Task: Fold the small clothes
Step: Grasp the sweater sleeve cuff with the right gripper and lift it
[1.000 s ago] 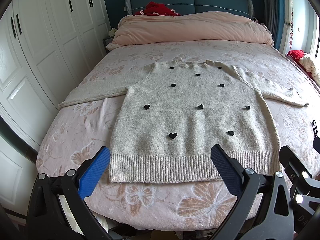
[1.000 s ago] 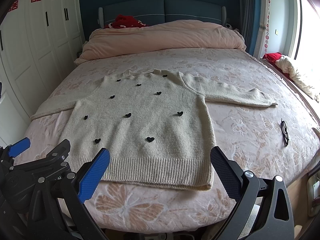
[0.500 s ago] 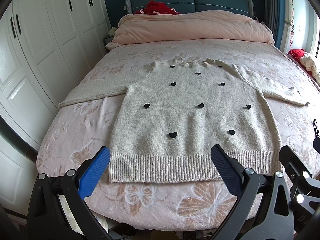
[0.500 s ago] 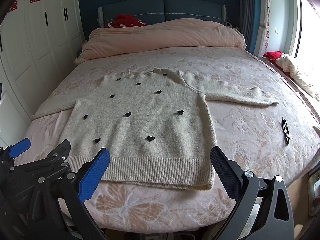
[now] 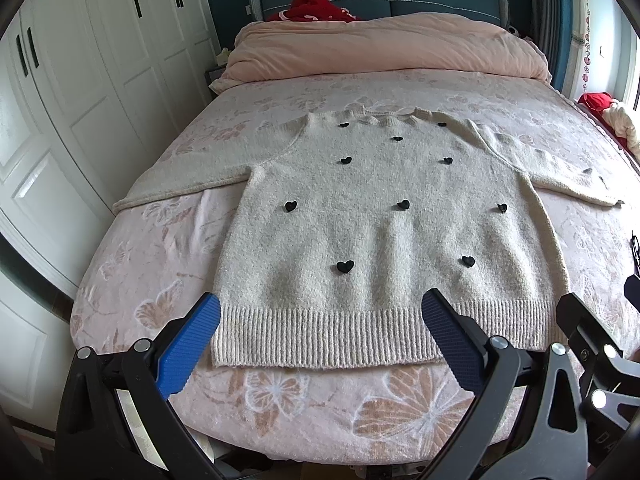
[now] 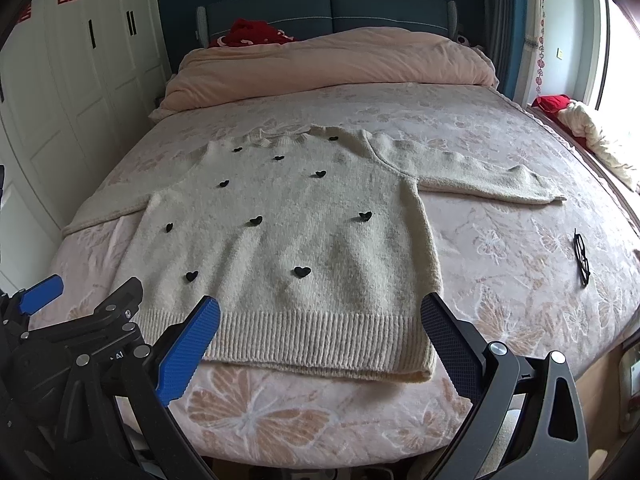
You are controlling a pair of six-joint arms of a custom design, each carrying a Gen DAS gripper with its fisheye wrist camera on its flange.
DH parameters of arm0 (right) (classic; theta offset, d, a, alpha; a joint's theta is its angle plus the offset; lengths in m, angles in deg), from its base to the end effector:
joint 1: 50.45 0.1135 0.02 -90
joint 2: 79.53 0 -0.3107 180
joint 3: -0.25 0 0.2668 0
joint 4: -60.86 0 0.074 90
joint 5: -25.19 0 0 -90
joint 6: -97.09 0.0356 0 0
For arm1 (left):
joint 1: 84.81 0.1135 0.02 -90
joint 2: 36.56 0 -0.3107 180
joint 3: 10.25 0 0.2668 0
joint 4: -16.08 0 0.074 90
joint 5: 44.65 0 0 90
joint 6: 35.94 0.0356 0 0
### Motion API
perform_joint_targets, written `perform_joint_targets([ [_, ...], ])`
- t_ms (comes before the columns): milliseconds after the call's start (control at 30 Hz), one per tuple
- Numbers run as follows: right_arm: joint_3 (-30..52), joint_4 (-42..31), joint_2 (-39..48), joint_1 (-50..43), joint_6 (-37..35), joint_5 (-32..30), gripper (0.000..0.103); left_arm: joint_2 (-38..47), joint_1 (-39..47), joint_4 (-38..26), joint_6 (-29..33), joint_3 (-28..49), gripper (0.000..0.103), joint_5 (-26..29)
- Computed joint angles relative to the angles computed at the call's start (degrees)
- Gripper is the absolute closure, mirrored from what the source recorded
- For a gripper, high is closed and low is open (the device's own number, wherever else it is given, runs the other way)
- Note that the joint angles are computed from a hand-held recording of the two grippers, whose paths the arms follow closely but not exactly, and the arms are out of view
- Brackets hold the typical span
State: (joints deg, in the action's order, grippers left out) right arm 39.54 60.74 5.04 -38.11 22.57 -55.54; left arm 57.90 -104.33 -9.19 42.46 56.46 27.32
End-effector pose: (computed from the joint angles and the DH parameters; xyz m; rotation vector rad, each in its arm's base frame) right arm 0.2503 0.0489 0.1555 0.1424 2.3462 0.0467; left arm 0.3290 -0.1049 0.2129 0.0393 2.4392 0.1538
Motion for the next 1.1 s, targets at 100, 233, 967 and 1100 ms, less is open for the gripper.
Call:
perform_joint_targets([
  [100,0.3,4.0,1.9,-8.9,-4.5,-9.3,0.005,0.7,1.7,0.9,-0.7,1.0,0.005,3.5],
  [233,3.9,14.1,11.3,-30.1,-7.5,-27.2,0.005,2.3,3.6,2.7,-1.9,2.7,0.005,7.3],
  [967,102.5,-25.2,80.6,-53.6,4.1,-37.7,0.094,25.9,-1.8,2.4,-2.6,23.2,0.005,9.8],
  [1100,93.1,-15.9,73.7,-51.4,5.6,-41.9,0.094,26.9,-0.2,3.6,-2.9,23.1,0.005,11.6],
])
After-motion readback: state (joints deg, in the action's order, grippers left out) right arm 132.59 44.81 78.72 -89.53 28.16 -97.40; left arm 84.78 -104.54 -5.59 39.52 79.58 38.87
